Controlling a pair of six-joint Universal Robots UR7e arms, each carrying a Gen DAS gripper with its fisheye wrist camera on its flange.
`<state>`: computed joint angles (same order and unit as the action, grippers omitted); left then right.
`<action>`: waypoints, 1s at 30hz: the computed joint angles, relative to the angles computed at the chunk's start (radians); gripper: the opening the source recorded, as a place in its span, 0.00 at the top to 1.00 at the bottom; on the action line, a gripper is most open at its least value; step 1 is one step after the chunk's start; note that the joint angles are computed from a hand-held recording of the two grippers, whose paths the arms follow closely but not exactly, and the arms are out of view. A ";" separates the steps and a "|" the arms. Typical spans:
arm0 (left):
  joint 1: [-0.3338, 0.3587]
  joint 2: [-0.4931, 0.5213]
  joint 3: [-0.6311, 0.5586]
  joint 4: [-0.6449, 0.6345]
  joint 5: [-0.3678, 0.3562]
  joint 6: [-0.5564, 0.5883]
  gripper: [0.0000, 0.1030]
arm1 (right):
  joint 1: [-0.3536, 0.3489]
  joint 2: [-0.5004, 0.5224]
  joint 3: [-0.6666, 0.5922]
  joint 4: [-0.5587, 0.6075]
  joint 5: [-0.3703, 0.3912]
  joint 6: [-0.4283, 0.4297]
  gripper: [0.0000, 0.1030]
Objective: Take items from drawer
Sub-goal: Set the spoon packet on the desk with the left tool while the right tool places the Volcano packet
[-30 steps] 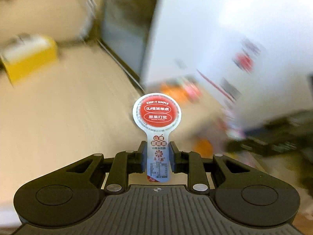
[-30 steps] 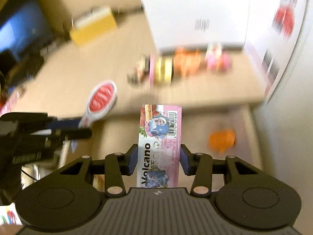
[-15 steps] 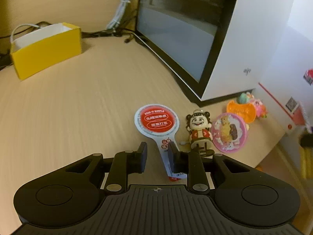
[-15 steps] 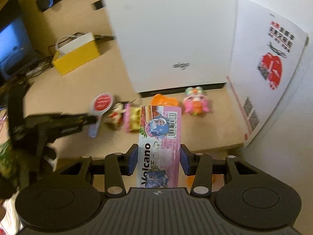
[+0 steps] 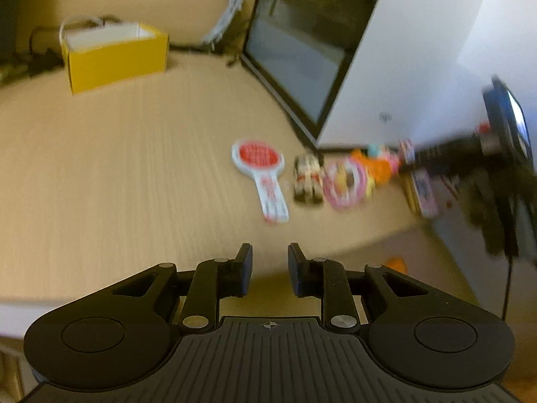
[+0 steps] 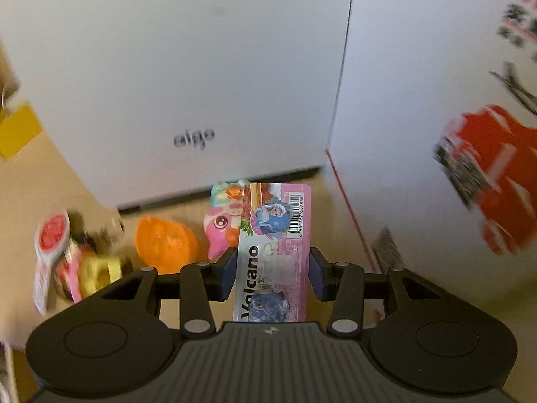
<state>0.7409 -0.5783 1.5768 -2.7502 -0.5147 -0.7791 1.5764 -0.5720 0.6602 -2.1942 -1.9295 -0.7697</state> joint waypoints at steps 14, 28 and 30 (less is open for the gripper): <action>0.000 -0.012 0.064 0.041 -0.065 -0.175 0.76 | -0.058 -0.135 0.144 0.031 0.178 -0.111 0.41; -0.007 -0.017 0.050 0.136 -0.116 -0.179 0.76 | -0.067 -0.148 0.174 0.206 0.253 -0.031 0.42; -0.006 -0.031 0.047 0.199 -0.144 -0.170 0.76 | -0.068 -0.151 0.176 0.218 0.248 -0.028 0.42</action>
